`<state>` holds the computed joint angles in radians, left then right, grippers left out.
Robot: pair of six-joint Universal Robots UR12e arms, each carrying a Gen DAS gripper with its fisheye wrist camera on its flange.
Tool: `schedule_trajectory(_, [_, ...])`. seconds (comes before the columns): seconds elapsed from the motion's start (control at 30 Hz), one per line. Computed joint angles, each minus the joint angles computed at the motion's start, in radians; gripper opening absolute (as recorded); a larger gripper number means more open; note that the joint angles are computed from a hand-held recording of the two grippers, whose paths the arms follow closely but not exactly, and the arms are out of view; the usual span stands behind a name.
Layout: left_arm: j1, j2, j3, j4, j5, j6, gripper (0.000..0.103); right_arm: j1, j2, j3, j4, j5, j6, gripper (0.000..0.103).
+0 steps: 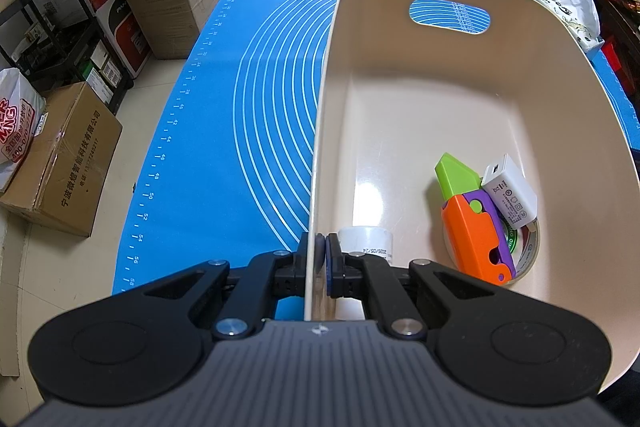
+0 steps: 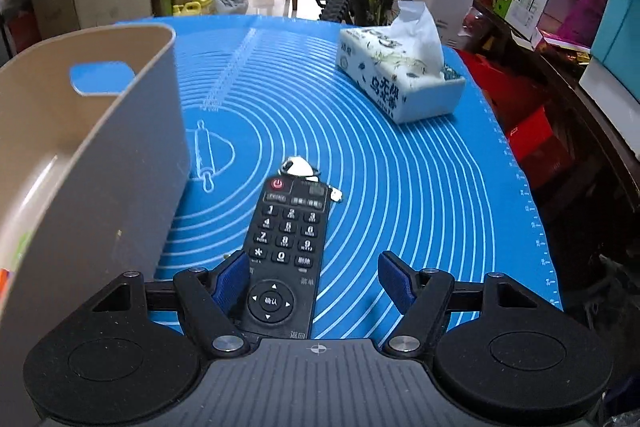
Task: Organize rigid objects
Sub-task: 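Move the right gripper to the black TV remote and grasp it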
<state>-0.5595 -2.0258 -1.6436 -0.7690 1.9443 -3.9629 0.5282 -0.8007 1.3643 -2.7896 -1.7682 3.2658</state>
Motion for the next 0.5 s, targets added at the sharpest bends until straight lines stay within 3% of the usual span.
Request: schedule_trajectory(0.5, [0.000,-0.001,0.001,-0.001,0.001,-0.001,0.007,0.008,0.007,-0.007,0.002,0.005,-0.004,0.076])
